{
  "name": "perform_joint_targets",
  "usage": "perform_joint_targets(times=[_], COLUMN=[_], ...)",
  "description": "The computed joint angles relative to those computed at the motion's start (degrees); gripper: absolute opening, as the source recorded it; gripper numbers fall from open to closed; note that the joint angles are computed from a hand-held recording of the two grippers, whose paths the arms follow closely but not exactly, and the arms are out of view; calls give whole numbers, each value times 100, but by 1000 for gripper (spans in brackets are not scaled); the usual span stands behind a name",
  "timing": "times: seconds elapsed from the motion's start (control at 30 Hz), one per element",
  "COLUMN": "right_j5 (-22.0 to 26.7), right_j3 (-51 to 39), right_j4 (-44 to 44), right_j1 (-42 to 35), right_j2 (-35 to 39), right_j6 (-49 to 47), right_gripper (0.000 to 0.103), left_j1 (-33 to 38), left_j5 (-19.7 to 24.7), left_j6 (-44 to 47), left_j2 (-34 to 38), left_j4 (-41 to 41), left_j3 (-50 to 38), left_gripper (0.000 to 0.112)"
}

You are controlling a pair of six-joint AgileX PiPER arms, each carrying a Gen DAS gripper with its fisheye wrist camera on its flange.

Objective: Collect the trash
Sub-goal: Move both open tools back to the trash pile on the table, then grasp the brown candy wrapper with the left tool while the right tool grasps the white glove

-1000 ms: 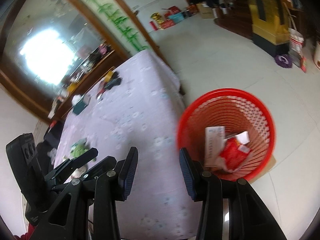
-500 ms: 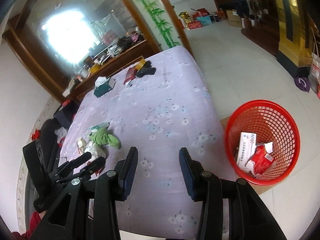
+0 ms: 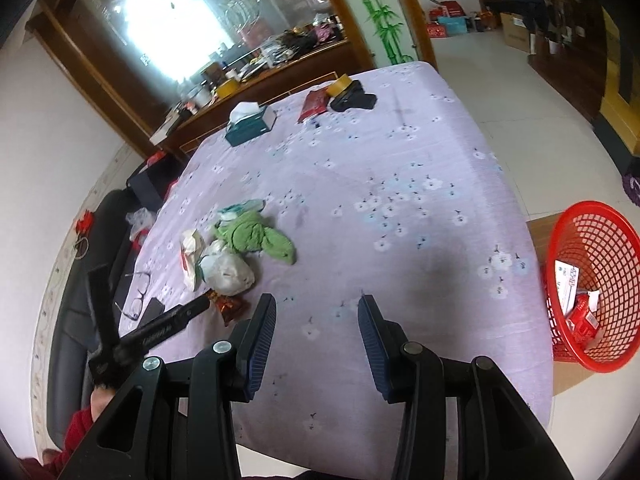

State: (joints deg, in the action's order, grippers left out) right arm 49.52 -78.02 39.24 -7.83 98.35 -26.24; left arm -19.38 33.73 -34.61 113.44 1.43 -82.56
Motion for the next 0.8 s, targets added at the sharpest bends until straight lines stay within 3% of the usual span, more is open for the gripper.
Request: perform_joint_targets(times=[0.13, 0.27, 0.43, 0.67, 0.8], right_j5=[-36, -31, -6, 19, 72], right_j3=[-7, -76, -240, -782, -1345], right_j4=[-131, -304, -478, -747, -916], right_j1=[41, 69, 244, 875, 1366], right_j2=[11, 57, 172, 626, 1163], right_j6=[116, 305, 459, 621, 651], right_gripper=[46, 46, 46, 46, 53], left_j1=[11, 38, 25, 278, 477], left_j5=[193, 338, 247, -92, -261], left_j6=[-8, 298, 552, 1033, 1104], left_j2=[388, 735, 860, 344, 43], left_j4=[135, -36, -48, -273, -190], left_j3=[-370, -708, -805, 76, 569], left_gripper=[70, 57, 50, 46, 46])
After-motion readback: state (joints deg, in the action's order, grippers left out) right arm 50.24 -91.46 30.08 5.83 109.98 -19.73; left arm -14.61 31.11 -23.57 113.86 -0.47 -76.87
